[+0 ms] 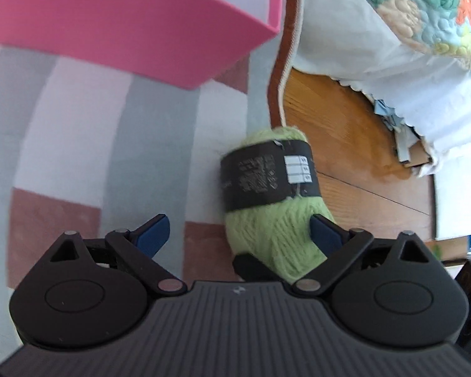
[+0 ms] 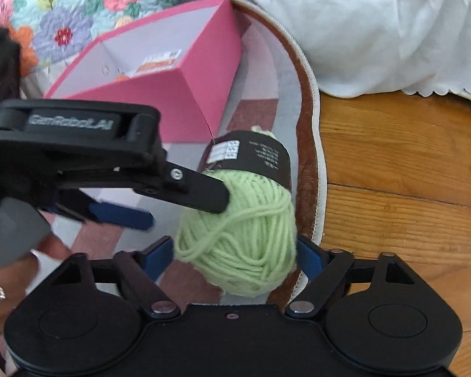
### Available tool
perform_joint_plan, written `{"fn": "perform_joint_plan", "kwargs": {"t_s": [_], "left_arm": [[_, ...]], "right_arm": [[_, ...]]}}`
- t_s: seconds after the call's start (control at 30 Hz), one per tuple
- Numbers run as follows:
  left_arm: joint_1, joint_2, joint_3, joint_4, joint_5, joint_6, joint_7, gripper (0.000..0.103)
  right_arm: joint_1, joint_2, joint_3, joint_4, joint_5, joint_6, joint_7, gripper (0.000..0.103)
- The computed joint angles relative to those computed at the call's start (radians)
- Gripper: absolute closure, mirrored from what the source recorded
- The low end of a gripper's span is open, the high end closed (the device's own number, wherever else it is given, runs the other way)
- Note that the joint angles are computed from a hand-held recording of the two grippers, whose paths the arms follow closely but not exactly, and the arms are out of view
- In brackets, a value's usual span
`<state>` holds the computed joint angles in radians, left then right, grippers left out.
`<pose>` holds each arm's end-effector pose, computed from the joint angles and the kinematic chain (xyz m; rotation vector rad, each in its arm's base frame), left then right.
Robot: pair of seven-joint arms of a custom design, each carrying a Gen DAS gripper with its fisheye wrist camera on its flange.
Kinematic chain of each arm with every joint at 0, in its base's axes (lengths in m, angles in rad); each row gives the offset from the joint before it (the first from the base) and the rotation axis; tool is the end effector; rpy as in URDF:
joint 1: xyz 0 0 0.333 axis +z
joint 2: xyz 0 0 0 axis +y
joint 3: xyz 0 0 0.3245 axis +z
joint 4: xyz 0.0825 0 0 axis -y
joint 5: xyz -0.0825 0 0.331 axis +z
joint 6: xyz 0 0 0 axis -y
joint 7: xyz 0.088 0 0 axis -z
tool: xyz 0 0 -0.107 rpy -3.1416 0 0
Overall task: Organize objects
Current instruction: 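Close the right gripper on the green yarn ball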
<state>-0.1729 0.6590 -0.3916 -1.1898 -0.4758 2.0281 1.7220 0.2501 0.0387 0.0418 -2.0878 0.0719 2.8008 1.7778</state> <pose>0.6280 -0.3261 0.4731 1.3892 -2.1952 0.7492 0.5328 0.1562 0.5208 -1.7964 1.7521 -0.3957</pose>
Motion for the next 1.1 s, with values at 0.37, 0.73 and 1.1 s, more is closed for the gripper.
{"fn": "perform_joint_plan", "kwargs": {"t_s": [0.37, 0.73, 1.1], "left_arm": [[0.056, -0.143, 0.019, -0.129, -0.054, -0.08, 0.12, 0.061], [0.096, -0.33, 0.104, -0.198, 0.024, -0.216, 0.14, 0.064], [0.116, -0.434, 0.147, -0.197, -0.024, -0.249, 0.196, 0.064]], "right_arm": [[0.037, -0.035, 0.03, 0.031, -0.111, -0.112, 0.085, 0.055], [0.099, -0.099, 0.084, 0.09, 0.02, -0.265, 0.08, 0.056], [0.128, -0.126, 0.116, 0.209, -0.074, -0.374, 0.136, 0.056]]}}
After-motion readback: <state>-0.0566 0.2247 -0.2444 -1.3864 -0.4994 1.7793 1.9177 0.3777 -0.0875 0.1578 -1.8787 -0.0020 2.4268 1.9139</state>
